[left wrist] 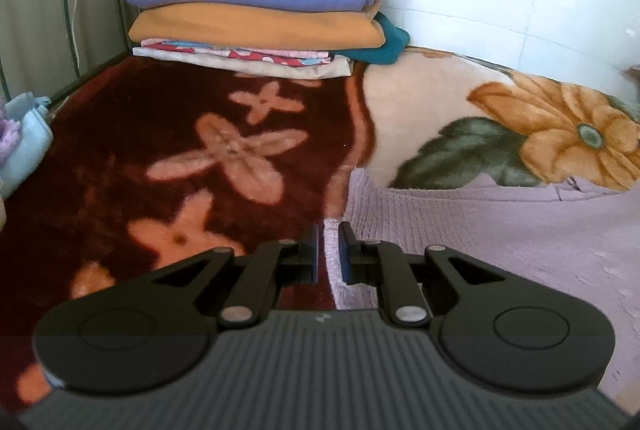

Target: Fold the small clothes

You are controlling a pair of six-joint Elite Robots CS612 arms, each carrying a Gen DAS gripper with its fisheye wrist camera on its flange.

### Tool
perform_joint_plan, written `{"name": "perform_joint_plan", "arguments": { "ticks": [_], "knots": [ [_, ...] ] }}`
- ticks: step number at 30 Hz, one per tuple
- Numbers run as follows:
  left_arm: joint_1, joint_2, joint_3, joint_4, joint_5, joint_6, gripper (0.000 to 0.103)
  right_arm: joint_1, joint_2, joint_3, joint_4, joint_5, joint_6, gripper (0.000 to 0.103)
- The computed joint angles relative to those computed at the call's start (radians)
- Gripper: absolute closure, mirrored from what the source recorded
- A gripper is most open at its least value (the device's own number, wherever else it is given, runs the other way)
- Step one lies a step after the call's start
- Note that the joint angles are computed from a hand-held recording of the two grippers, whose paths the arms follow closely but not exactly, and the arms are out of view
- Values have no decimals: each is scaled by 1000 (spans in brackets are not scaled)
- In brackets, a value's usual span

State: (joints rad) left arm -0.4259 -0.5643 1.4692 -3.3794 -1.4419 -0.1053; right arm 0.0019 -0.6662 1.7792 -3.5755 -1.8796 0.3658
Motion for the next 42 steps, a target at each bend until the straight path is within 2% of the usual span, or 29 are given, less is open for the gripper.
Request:
{"name": "perform_joint_plan", "arguments": {
  "ticks": [4, 7, 10, 11, 13, 14, 18, 23, 26, 32, 42],
  "knots": [
    [7, -29, 32, 28, -56, -47, 88, -20, -35, 66, -48, 96, 78, 32],
    [11, -50, 59, 52, -113, -86, 88, -31, -59, 109, -59, 157, 143, 31],
    [8, -71, 86, 86, -143, -121, 88, -33, -78, 142, -57, 202, 168, 31],
    [5, -77, 95, 95, -148, -130, 78, -32, -81, 150, -56, 211, 171, 31],
    [-2, -87, 113, 99, -144, -134, 62, -32, -89, 166, -51, 232, 172, 31],
    [-6, -92, 124, 95, -139, -128, 59, -32, -92, 171, -50, 237, 172, 31],
    [-19, -109, 154, 98, -134, -109, 58, -34, -92, 189, -48, 249, 190, 31],
    [-28, -125, 176, 131, -150, -121, 58, -56, -70, 191, -60, 335, 251, 30],
    [-41, -129, 187, 136, -116, -114, 58, -60, -51, 186, -104, 358, 266, 23],
    [-52, -130, 190, 139, -79, -99, 55, -74, -26, 169, -153, 466, 299, 23],
    [-55, -129, 189, 145, -71, -102, 55, -69, -7, 156, -181, 461, 342, 25]
  ]
}}
